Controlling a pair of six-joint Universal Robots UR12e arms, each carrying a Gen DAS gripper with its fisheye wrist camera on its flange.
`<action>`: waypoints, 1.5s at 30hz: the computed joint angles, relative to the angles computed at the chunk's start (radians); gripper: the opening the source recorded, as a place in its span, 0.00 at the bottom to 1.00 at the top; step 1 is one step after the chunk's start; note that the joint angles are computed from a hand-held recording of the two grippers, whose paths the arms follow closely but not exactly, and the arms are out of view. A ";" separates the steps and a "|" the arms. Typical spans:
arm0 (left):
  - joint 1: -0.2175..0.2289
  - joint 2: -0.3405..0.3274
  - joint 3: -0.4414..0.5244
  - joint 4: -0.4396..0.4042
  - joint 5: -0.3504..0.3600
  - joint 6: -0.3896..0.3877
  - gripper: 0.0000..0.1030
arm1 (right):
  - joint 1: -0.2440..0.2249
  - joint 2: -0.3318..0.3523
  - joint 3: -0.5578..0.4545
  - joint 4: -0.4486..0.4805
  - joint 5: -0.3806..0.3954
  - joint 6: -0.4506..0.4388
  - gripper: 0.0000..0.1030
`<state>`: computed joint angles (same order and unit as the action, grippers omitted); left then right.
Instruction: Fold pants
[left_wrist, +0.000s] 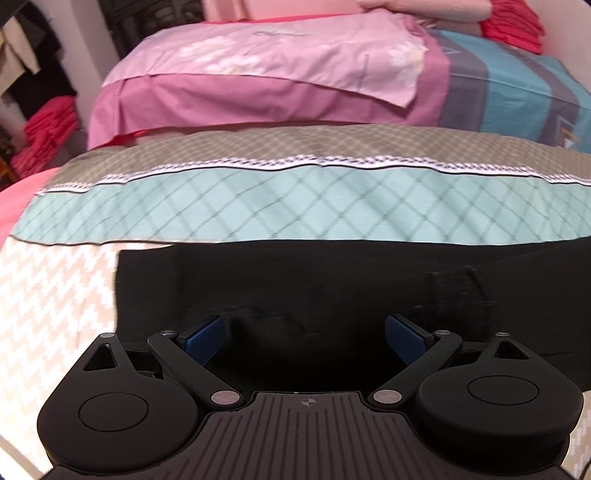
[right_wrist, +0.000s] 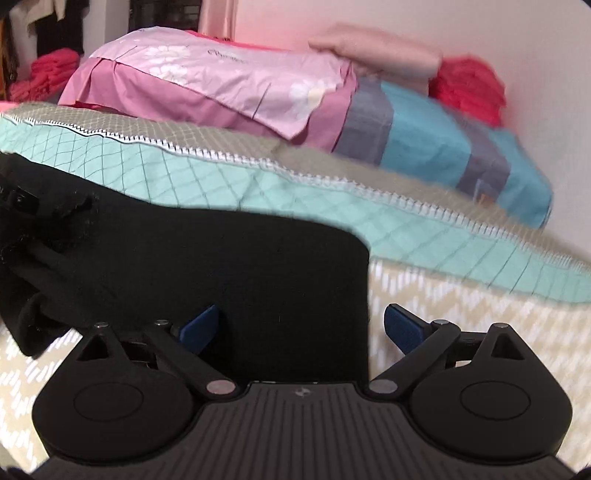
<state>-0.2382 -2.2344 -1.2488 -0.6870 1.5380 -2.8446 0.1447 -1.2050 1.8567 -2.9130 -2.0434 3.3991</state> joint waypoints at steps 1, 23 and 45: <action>0.002 0.000 0.000 0.002 0.008 -0.003 1.00 | 0.008 0.007 -0.006 -0.020 -0.024 -0.030 0.94; 0.156 0.112 -0.188 0.121 0.108 -0.303 1.00 | 0.131 0.192 -0.262 -0.210 0.239 -0.428 0.92; 0.169 0.191 -0.335 0.201 -0.073 -0.335 1.00 | 0.132 0.291 -0.517 0.004 0.505 -0.188 0.20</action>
<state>-0.0693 -2.0435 -1.5836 -0.4864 1.4649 -3.1794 0.2771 -0.9135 1.3401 -2.9092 -1.5383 3.2115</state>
